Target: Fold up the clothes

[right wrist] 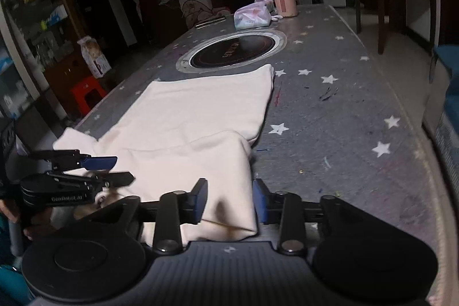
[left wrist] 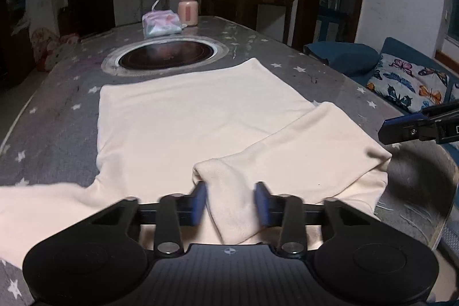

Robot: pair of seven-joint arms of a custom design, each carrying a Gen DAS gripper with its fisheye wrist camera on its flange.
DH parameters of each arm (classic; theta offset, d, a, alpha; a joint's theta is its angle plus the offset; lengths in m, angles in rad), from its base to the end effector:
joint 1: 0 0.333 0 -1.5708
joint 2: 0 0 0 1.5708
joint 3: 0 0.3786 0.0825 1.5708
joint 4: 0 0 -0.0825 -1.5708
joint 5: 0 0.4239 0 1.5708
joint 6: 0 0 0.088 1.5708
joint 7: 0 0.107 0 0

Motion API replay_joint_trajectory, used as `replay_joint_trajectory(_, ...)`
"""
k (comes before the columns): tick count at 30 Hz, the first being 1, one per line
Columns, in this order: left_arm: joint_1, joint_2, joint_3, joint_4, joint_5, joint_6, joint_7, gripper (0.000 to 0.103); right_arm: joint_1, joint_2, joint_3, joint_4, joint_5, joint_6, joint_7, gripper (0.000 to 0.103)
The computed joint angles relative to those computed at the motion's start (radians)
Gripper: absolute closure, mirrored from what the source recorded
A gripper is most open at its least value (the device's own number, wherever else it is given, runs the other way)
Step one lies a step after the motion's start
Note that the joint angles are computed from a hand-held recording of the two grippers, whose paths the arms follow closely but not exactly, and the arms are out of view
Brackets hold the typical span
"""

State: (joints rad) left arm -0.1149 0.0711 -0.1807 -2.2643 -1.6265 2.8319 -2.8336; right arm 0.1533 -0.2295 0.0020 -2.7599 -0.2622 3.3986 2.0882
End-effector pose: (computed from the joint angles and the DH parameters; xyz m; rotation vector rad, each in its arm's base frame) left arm 0.5538 -0.1143 0.3797 -1.1159 2.3238 -1.1043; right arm 0.4306 0.0969 0.4164 -1.5865 1.7149 -0.5192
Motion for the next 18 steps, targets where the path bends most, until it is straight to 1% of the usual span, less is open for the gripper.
replay_joint_trajectory(1,0.001,-0.002,0.001,0.001,0.016,-0.007,-0.018,0.09,-0.024,-0.003,0.031,-0.003,0.013,-0.002,-0.015,0.065)
replay_joint_trajectory(2,0.002,-0.004,0.002,0.001,0.032,-0.014,-0.037,0.093,-0.042,-0.004,0.054,-0.004,0.024,-0.004,-0.027,0.062)
replay_joint_trajectory(3,0.003,-0.008,0.002,0.002,0.041,-0.021,-0.052,0.095,-0.055,-0.005,0.072,-0.006,0.033,-0.005,-0.04,0.055)
replay_joint_trajectory(4,0.004,-0.015,0.002,0.004,0.033,-0.023,-0.05,0.096,-0.078,-0.009,0.102,-0.01,0.046,-0.005,-0.06,0.051)
replay_joint_trajectory(5,0.004,-0.023,0.002,0.006,0.015,-0.028,-0.031,0.096,-0.115,-0.013,0.151,-0.015,0.068,-0.004,-0.087,0.051)
replay_joint_trajectory(6,0.003,-0.028,0.002,0.012,0.003,-0.033,-0.021,0.096,-0.138,-0.018,0.184,-0.02,0.083,-0.003,-0.11,0.05)
replay_joint_trajectory(7,0.003,-0.036,0.002,0.019,-0.006,-0.04,-0.014,0.096,-0.144,-0.021,0.198,-0.024,0.09,-0.001,-0.128,0.045)
replay_joint_trajectory(10,-0.002,-0.054,0.003,0.046,-0.026,-0.062,0.011,0.096,-0.143,-0.025,0.217,-0.031,0.101,0.005,-0.174,0.034)
replay_joint_trajectory(11,-0.005,-0.06,0.003,0.056,-0.027,-0.07,0.017,0.096,-0.159,-0.024,0.244,-0.031,0.114,0.006,-0.195,0.032)
replay_joint_trajectory(12,-0.008,-0.066,0.002,0.066,-0.025,-0.08,0.022,0.096,-0.199,-0.023,0.297,-0.03,0.143,0.008,-0.225,0.028)
replay_joint_trajectory(13,-0.011,-0.071,0.001,0.076,-0.023,-0.093,0.028,0.096,-0.242,-0.022,0.356,-0.029,0.177,0.012,-0.257,0.025)
replay_joint_trajectory(16,-0.021,-0.084,0.0,0.103,-0.008,-0.129,0.031,0.096,-0.37,-0.008,0.527,-0.02,0.305,0.039,-0.349,0.025)
replay_joint_trajectory(18,-0.028,-0.091,-0.001,0.111,-0.005,-0.139,0.031,0.096,-0.455,0.008,0.637,-0.01,0.406,0.061,-0.409,0.025)
